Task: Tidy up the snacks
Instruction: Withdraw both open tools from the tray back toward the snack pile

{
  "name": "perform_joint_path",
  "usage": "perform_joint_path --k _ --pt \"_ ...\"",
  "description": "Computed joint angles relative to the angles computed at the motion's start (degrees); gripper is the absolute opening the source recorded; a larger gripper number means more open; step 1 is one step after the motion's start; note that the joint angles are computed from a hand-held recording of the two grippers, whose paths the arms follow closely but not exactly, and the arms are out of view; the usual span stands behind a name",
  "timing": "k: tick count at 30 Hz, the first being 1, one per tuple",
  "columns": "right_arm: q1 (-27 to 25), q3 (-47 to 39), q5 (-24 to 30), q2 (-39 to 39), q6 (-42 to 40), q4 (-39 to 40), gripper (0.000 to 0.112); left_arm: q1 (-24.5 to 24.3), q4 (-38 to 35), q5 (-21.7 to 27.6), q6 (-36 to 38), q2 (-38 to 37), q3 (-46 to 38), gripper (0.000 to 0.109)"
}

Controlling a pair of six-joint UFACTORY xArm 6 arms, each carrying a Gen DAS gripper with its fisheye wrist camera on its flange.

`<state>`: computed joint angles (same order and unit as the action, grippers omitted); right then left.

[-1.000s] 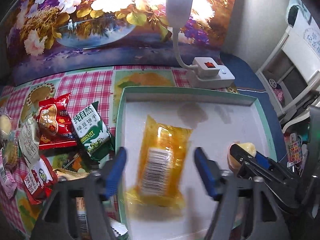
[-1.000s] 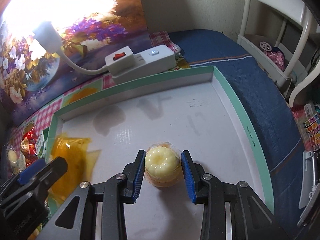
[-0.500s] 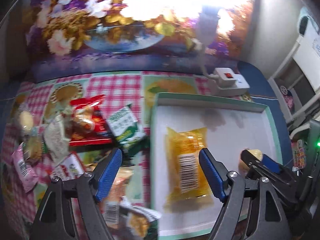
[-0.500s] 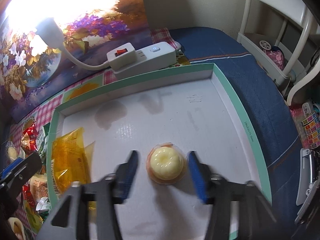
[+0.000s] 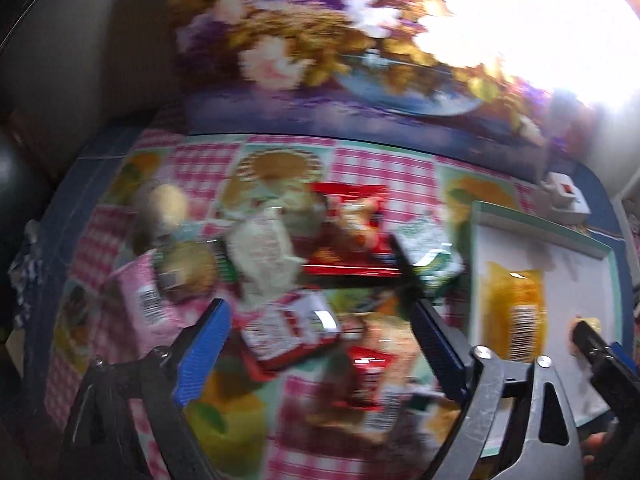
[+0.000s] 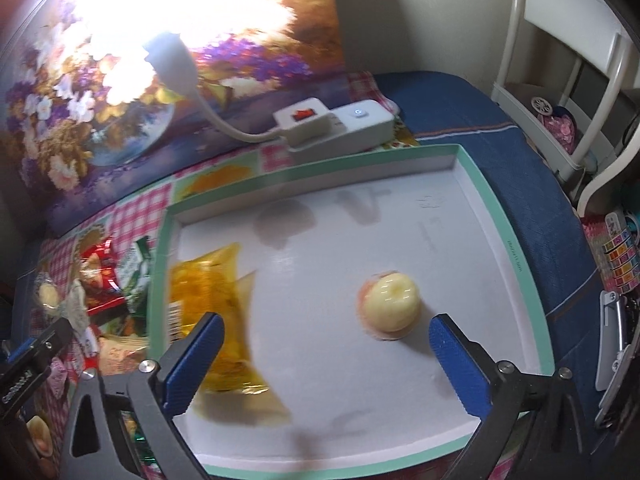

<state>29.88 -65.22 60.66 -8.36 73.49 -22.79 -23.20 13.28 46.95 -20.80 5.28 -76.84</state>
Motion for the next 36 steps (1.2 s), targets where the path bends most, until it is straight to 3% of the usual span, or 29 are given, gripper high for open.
perform_joint_path --k 17,34,36 --pt "8.8 -11.9 0.9 8.4 7.7 -8.7 0.103 9.2 3.8 1.4 -2.1 -6.5 6.4 0.102" --pt "12.4 -13.6 -12.0 12.4 10.4 -13.6 0.103 14.2 1.1 1.6 -2.0 -7.9 7.9 0.102" --pt "12.7 -13.3 -11.6 12.2 12.0 -14.7 0.103 14.0 1.4 1.5 -2.1 -7.9 7.9 0.102"
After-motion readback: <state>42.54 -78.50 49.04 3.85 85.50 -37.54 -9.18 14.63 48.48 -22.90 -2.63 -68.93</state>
